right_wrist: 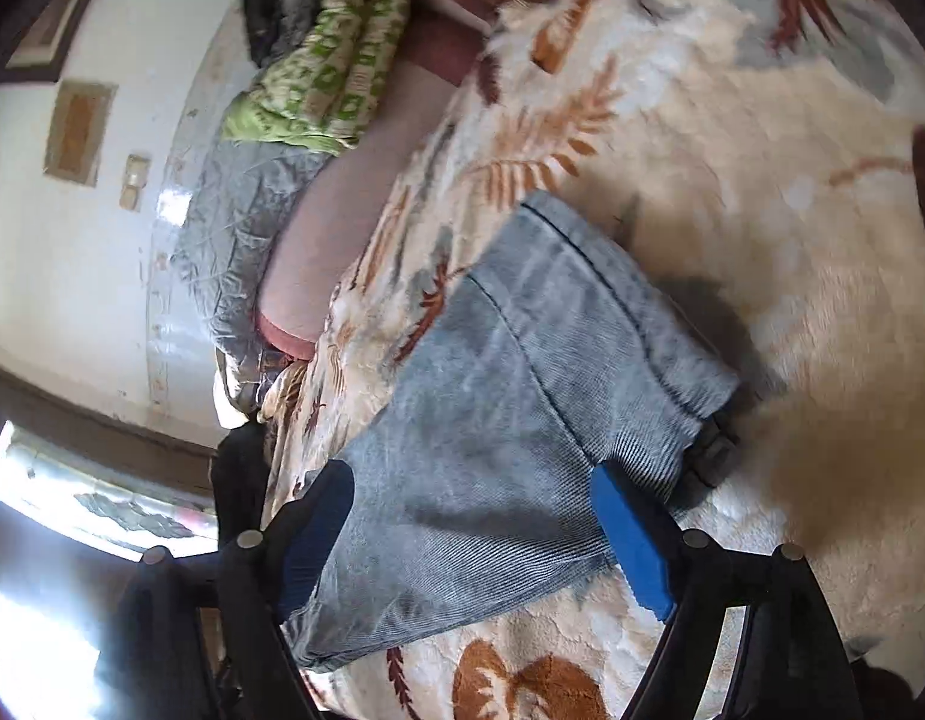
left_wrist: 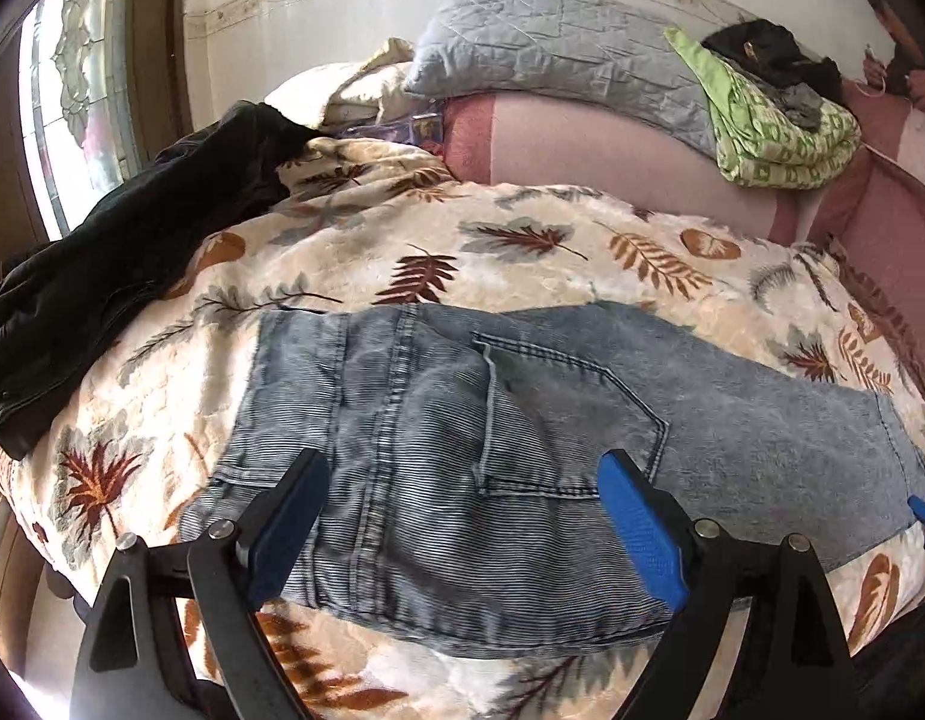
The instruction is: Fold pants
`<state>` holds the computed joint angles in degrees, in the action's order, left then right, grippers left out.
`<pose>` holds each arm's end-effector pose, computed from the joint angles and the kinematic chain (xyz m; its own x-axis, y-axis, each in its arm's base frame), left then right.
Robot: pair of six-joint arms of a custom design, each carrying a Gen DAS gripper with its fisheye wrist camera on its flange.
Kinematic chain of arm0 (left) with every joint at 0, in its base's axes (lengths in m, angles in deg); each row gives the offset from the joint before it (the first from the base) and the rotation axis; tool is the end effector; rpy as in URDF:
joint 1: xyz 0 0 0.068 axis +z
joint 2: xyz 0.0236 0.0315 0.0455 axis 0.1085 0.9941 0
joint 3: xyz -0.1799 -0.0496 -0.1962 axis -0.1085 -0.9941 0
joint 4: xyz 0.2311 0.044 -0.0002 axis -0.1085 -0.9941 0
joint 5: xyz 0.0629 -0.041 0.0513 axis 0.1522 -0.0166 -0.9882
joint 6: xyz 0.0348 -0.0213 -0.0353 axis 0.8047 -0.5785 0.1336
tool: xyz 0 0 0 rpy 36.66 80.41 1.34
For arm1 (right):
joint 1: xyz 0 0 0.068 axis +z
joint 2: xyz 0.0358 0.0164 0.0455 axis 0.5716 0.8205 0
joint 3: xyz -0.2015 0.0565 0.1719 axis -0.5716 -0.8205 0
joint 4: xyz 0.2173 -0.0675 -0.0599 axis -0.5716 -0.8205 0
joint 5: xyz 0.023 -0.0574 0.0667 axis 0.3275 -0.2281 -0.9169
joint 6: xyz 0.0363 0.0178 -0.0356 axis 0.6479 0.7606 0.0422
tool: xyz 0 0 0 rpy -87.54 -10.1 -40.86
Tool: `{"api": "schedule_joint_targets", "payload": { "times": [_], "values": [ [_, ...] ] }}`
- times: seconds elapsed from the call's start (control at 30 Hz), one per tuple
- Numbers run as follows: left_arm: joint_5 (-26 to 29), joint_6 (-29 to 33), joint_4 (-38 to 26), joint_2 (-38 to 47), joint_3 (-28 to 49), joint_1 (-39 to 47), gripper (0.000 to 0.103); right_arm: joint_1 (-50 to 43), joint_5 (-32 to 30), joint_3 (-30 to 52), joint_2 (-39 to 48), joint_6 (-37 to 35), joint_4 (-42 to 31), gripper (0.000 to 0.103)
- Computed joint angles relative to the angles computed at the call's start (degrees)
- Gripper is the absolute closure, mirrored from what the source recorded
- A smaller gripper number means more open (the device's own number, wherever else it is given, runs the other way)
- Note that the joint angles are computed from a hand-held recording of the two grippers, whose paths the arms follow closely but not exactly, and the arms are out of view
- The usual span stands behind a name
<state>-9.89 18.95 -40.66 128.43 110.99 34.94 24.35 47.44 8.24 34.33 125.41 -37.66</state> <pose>0.2327 0.1139 0.2221 -0.7153 -0.0169 -0.6986 -0.0162 0.9998 -0.0076 0.2010 -0.0158 0.1515 -0.6443 0.7339 -0.2152 0.2793 0.4877 0.8271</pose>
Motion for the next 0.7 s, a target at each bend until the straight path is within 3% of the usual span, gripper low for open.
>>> {"api": "schedule_joint_targets", "payload": {
  "times": [0.1, 0.17, 0.27, 0.3, 0.37, 0.4, 0.47, 0.53, 0.63, 0.7],
  "values": [
    [-11.46, -0.07, -3.02, 9.91, 2.4, -7.46, 0.011, -5.26, -7.05, -3.85, 1.23, 1.02, 8.66, 0.019],
    [-12.64, -0.99, 1.58, 7.32, -1.1, -8.5, 0.011, -8.36, -9.6, -7.43, -3.68, 1.28, 11.84, 0.019],
    [-11.16, -2.52, -1.07, 3.47, -0.5, -9.57, 0.011, -17.31, -18.74, -14.94, -6.05, 6.97, 28.44, 0.018],
    [-10.88, -3.26, -0.18, 1.22, -1.29, -10.12, 0.011, -19.24, -18.77, -15.17, -6.82, 6.93, 26.85, 0.014],
    [-10.06, -3.88, 1.57, -2.76, -2.91, -11.73, 0.011, -21.16, -21.86, -15.03, 0.28, 8.77, 31.67, 0.012],
    [-9.87, -4.36, 2.2, -3.4, -3.36, -12.67, 0.01, -20.59, -22.53, -13.71, 2.43, 7.98, 29.79, 0.012],
    [-11.07, -5.14, -0.54, 0.18, -1.22, -14.57, 0.01, -18.61, -18.74, -10.21, 0.5, 3.41, 16.82, 0.013],
    [-16.36, -6.99, -4.45, 7.32, 2.02, -17.43, 0.01, -18.01, -16.71, -9.89, -2.84, 2.12, 13.86, 0.013],
    [-20.73, -5.33, 0.85, 3.95, -3.1, -20.27, 0.01, -19.59, -17.15, -10.92, -6.8, 1.54, 12.9, 0.013],
    [-19.01, -5.45, -0.79, 2.15, -2.95, -20.49, 0.01, -21.99, -19.43, -11.92, -8.28, 0.91, 13.43, 0.013]
  ]
}}
